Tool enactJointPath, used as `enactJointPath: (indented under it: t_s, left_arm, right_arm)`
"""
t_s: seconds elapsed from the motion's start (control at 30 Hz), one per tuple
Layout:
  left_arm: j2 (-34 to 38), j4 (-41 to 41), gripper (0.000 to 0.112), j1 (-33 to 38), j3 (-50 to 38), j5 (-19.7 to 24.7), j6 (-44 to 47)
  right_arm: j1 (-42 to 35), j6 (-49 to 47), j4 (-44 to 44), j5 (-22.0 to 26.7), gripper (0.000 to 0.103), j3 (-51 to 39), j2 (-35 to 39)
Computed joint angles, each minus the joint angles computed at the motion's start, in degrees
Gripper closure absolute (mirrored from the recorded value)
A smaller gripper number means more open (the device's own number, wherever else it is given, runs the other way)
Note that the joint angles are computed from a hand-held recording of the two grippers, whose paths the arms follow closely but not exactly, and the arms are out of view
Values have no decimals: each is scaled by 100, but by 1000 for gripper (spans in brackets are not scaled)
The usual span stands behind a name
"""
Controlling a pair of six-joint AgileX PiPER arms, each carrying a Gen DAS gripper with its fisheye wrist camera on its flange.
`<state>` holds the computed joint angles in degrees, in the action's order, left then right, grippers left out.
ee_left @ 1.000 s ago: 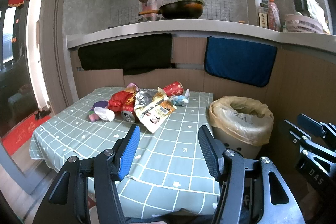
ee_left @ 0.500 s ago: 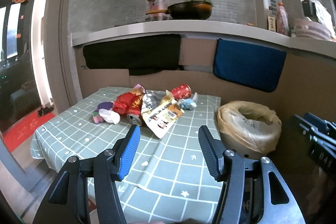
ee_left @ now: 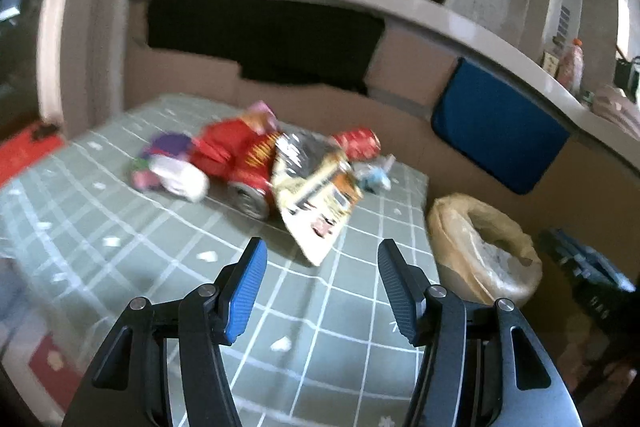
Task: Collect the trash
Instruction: 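Grasp the blue-wrapped tissue item with the right tool while the left tool grasps the snack wrapper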
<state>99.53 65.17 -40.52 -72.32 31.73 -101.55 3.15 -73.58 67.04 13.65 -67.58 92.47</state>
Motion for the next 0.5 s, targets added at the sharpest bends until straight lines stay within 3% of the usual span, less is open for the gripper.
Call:
enactJointPath:
  t_s: [0.07, 0.13, 0.37, 0.5]
  left_arm:
    - [210, -142, 54, 343, -155, -448, 129]
    - [483, -184, 54, 542, -429, -518, 223]
    - [2074, -2939, 56, 1240, -2572, -167, 2928]
    - [2425, -3099, 59, 1256, -3043, 78, 3099]
  right_arm:
    - [12, 594, -617, 218, 56, -271, 334]
    - [9, 933, -945, 385, 56, -500, 642]
    - [100, 1779, -1840, 586, 56, -1123, 1468]
    - [111, 1909, -2119, 885, 56, -1748, 1862]
